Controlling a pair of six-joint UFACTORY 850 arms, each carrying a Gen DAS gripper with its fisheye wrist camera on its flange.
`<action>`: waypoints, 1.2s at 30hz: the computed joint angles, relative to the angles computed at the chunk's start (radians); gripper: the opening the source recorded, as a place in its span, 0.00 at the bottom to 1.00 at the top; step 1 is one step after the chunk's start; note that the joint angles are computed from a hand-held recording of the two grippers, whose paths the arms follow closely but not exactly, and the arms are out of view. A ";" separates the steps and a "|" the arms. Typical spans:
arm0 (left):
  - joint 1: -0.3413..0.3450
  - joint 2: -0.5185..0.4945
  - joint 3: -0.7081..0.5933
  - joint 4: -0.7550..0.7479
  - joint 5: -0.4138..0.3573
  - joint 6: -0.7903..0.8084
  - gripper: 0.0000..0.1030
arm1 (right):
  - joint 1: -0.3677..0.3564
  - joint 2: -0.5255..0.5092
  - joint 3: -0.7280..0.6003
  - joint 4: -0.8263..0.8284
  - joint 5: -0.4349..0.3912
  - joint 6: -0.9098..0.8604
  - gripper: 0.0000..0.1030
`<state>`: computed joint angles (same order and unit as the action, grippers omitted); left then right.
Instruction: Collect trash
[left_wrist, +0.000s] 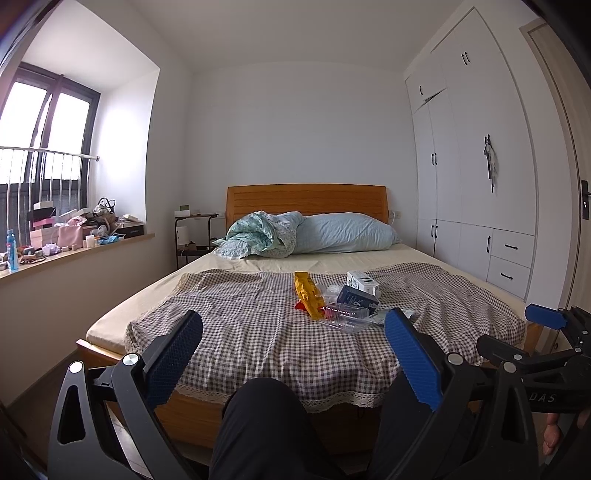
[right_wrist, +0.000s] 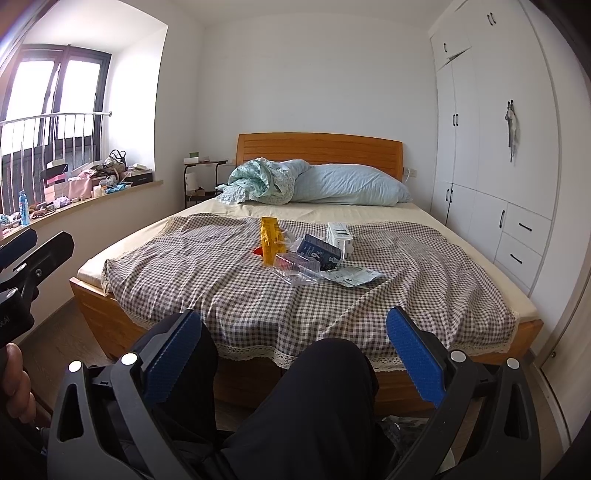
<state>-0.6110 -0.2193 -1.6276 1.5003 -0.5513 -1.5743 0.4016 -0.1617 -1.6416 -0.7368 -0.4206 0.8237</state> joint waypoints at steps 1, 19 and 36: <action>0.000 0.000 0.000 0.000 0.000 0.000 0.93 | -0.001 0.000 0.001 0.004 0.001 -0.003 0.94; 0.036 -0.078 -0.090 -0.235 0.034 0.212 0.93 | -0.031 -0.053 -0.030 0.145 -0.020 -0.113 0.94; 0.143 -0.442 -0.533 -0.606 0.025 0.618 0.93 | -0.140 -0.427 -0.468 0.521 -0.188 -0.400 0.94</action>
